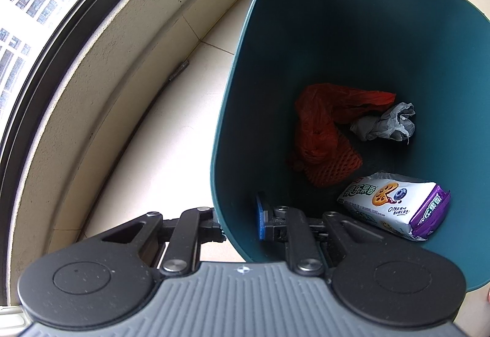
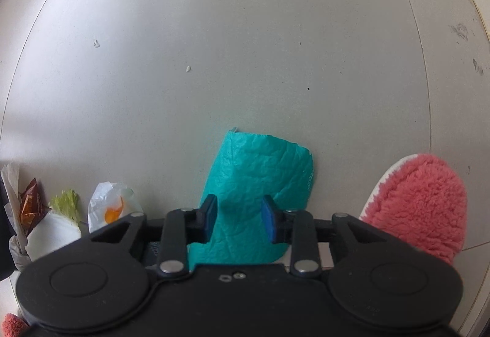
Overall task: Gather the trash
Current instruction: 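Lower the right tool to the teal foam sheet and grasp it, then lift the teal foam sheet into the bin with the right tool and release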
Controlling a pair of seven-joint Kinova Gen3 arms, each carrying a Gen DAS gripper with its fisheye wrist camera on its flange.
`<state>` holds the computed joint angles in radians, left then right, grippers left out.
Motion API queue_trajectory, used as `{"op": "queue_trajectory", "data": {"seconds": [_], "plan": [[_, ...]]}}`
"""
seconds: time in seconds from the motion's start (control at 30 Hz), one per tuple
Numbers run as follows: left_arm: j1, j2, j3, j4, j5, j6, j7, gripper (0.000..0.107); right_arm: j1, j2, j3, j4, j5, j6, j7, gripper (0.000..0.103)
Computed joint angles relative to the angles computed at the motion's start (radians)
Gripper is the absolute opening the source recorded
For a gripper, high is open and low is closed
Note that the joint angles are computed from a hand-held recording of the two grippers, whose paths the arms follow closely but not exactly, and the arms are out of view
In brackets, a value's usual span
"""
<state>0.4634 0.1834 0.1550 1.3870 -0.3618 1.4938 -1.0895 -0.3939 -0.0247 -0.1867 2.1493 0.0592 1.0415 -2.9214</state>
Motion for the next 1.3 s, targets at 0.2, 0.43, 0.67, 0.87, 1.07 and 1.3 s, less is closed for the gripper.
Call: {"op": "queue_trajectory", "data": {"seconds": [0.2,0.43,0.67,0.87,1.07,1.3], "plan": [[0.004,0.003,0.001,-0.004,-0.003,0.006,0.004,0.016,0.018,0.000,0.012,0.029,-0.011,-0.031,0.010,0.088],[0.009,0.011,0.000,-0.014,-0.008,0.016,0.003,0.017,0.031,0.014,0.021,0.077,-0.028,-0.096,0.008,0.080],[0.012,0.012,-0.002,-0.016,-0.010,0.015,0.004,0.017,0.005,0.018,0.006,0.085,-0.013,-0.106,-0.024,0.057],[0.016,0.007,0.000,0.000,-0.015,0.003,0.013,0.017,-0.007,-0.004,-0.003,0.059,-0.009,-0.060,-0.039,0.033],[0.015,-0.004,0.004,0.017,-0.015,-0.010,0.016,0.017,0.005,-0.030,-0.001,-0.001,0.009,0.036,-0.009,0.016],[0.010,-0.018,0.008,0.035,-0.010,-0.026,0.017,0.017,-0.016,-0.077,-0.045,-0.207,0.070,0.206,0.109,0.009]]}}
